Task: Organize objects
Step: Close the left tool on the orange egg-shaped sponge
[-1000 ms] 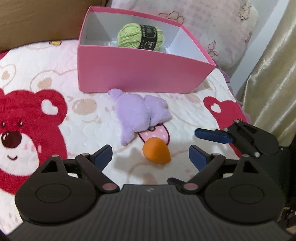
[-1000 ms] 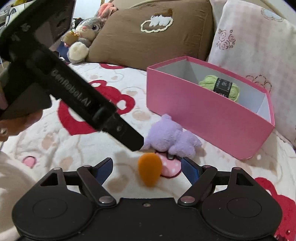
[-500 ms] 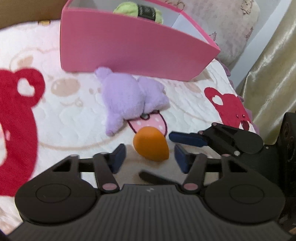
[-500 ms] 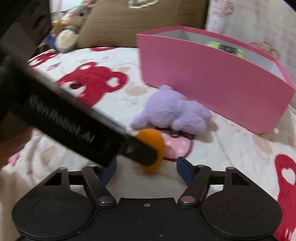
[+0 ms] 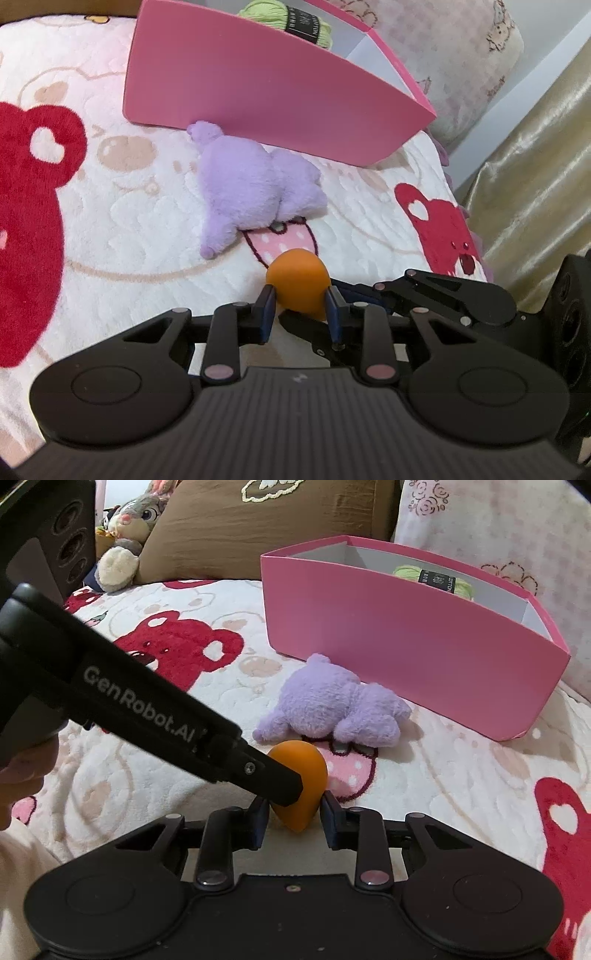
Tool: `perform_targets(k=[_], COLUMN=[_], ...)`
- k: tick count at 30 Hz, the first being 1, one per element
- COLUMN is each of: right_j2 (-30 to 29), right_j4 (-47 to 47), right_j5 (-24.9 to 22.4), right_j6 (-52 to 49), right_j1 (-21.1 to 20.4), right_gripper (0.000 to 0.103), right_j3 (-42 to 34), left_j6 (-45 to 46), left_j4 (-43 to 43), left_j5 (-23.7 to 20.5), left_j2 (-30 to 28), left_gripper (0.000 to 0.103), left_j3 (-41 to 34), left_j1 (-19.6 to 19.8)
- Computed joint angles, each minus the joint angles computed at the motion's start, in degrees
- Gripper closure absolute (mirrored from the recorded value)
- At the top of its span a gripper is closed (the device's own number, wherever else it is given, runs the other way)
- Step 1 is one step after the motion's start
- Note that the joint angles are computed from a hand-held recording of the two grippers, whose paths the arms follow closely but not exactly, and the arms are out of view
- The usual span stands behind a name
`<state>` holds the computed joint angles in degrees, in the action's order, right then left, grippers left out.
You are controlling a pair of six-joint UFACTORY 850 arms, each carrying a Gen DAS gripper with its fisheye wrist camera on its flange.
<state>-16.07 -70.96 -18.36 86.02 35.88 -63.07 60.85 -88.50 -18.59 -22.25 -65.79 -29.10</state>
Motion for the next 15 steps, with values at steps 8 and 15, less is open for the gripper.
perform_targets(k=[8,15], right_j2=[2.69,5.1], right_j4=[8.34,9.58], right_j5=[-4.33,-6.85], right_j6=[-7.23,-7.86], right_j1=[1.48,2.31], right_gripper=[0.067,0.067], right_j3=[-1.17,-2.47], left_j6=[-1.72,-6.26], left_j4=[4.72,13.43], left_j5=[-1.85,-1.5], left_j2=[3.16,6.16], left_gripper=[0.075,0.076], left_j3=[0.03,-1.37], left_j1=[0.1,-0.1])
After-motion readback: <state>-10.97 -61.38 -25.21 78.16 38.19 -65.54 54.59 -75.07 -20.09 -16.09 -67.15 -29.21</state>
